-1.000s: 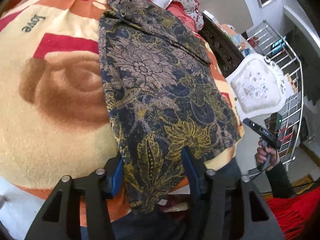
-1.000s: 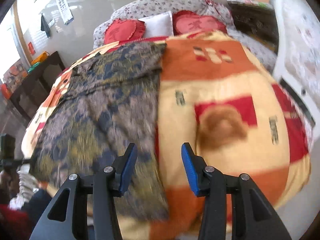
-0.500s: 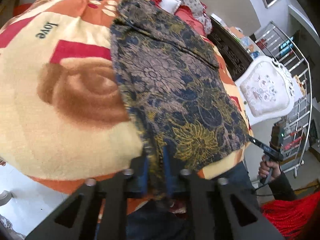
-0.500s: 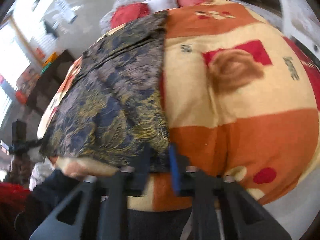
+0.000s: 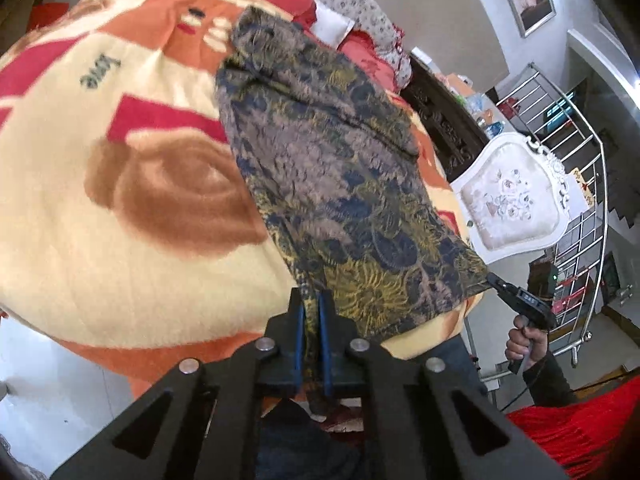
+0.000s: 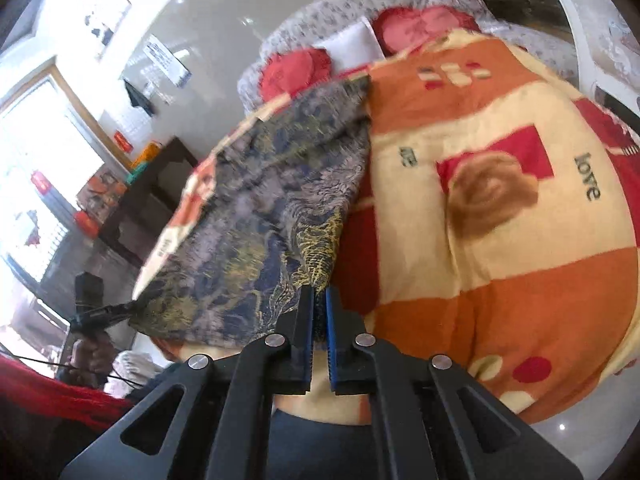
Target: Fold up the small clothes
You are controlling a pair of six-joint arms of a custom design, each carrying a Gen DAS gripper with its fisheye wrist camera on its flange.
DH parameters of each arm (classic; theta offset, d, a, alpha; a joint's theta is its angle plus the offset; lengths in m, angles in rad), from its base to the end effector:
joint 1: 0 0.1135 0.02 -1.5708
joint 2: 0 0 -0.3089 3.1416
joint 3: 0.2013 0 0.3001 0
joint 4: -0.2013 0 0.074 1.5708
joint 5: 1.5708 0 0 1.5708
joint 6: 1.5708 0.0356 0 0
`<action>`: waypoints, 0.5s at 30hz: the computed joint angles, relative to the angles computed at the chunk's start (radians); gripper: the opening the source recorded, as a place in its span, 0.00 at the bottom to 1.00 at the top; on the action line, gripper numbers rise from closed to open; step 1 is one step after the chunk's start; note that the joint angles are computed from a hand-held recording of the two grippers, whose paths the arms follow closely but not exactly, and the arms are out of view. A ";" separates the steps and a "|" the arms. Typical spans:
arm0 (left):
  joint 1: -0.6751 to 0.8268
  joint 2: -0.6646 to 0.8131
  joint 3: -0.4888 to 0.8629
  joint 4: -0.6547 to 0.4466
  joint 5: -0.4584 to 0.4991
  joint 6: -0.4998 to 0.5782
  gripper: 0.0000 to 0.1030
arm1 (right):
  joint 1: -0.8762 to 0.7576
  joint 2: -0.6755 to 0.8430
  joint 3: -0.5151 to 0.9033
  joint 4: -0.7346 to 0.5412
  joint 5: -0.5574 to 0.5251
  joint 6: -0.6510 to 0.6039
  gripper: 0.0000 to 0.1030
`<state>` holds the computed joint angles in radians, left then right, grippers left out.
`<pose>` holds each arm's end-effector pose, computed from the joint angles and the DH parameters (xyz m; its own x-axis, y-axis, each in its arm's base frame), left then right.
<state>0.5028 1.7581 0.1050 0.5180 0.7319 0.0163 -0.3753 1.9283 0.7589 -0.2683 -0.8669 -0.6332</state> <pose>0.1478 0.0541 0.0279 -0.7961 -0.4240 -0.4319 -0.0984 0.7948 -0.5989 0.2994 -0.0888 0.0595 -0.8281 -0.0854 -0.5541 -0.4303 0.7303 0.5306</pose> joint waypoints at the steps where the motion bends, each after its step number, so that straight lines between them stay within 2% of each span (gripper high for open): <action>1: -0.018 0.017 -0.001 0.019 -0.013 -0.011 0.17 | 0.007 0.019 0.005 0.005 0.017 0.002 0.24; 2: -0.037 0.042 -0.003 0.047 -0.027 -0.023 0.28 | 0.017 0.038 0.005 0.019 0.050 0.003 0.24; 4: -0.071 0.094 -0.004 0.093 -0.064 -0.044 0.43 | 0.030 0.058 -0.001 0.060 0.090 0.025 0.24; 9: -0.102 0.150 -0.021 0.160 -0.113 -0.043 0.43 | 0.020 0.097 0.011 0.082 0.112 0.051 0.28; 10: -0.105 0.145 -0.022 0.159 -0.118 -0.047 0.42 | 0.018 0.107 0.017 0.082 0.114 0.064 0.31; 14: -0.102 0.134 -0.026 0.152 -0.160 -0.049 0.08 | 0.021 0.151 0.041 0.055 0.115 0.070 0.38; 15: -0.100 0.132 -0.026 0.148 -0.168 -0.056 0.08 | 0.023 0.161 0.047 0.041 0.111 0.058 0.38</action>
<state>0.4029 1.8899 0.0789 0.6663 0.5642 -0.0397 -0.3524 2.0897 0.8054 -0.2273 -0.7555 -0.5753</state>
